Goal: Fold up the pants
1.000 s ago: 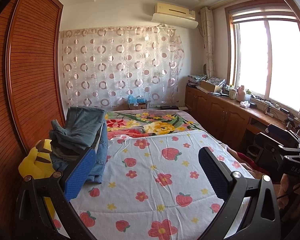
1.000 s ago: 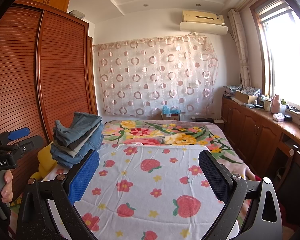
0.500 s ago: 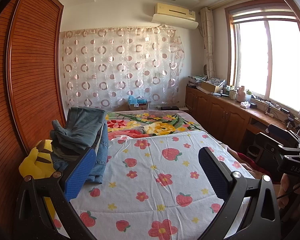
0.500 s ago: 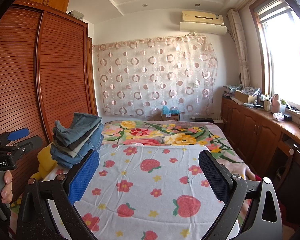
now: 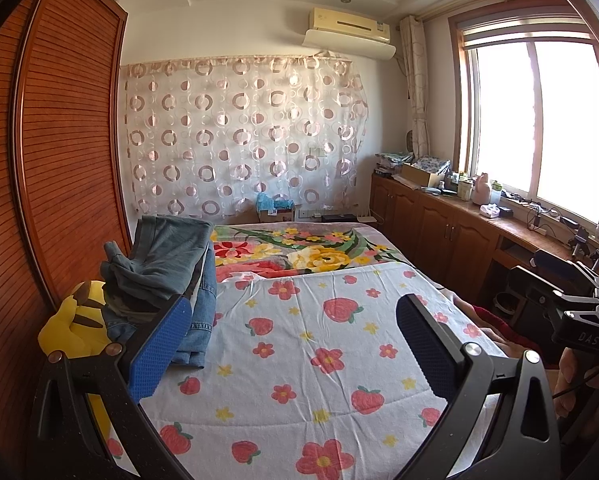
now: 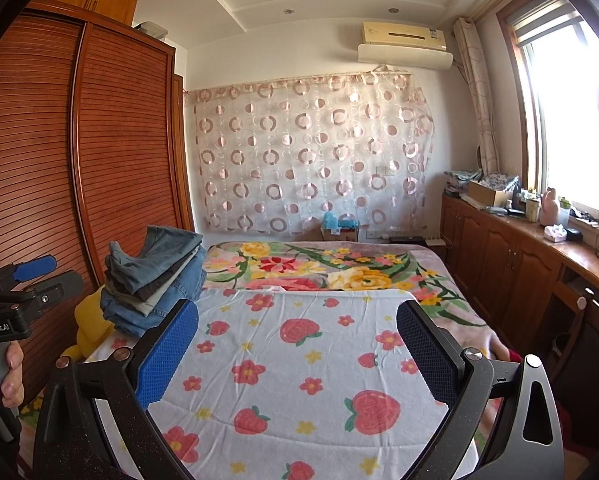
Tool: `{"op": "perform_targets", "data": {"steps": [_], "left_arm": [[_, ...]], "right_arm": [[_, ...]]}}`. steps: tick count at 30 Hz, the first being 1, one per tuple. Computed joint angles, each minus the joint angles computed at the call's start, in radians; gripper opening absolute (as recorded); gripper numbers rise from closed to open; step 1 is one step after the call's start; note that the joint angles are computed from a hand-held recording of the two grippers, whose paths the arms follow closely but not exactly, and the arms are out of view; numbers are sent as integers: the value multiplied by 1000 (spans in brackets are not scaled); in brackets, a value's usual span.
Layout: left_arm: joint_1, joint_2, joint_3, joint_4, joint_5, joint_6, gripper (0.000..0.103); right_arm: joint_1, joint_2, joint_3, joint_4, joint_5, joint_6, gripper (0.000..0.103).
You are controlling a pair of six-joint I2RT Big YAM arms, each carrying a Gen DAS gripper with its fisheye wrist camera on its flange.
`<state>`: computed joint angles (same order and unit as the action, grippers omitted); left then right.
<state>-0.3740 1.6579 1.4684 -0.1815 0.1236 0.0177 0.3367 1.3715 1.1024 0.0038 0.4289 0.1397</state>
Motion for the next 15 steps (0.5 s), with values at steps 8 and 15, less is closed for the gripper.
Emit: {"op": "perform_targets", "data": {"steps": [8,15], "left_arm": [[-1,0,-2,2,-1,-1,102],[-1,0,-3,3,0,-1,102]], "right_arm": [[3,3,0,5,6,0,100],[2,3,1,4,4,2,100]]}}
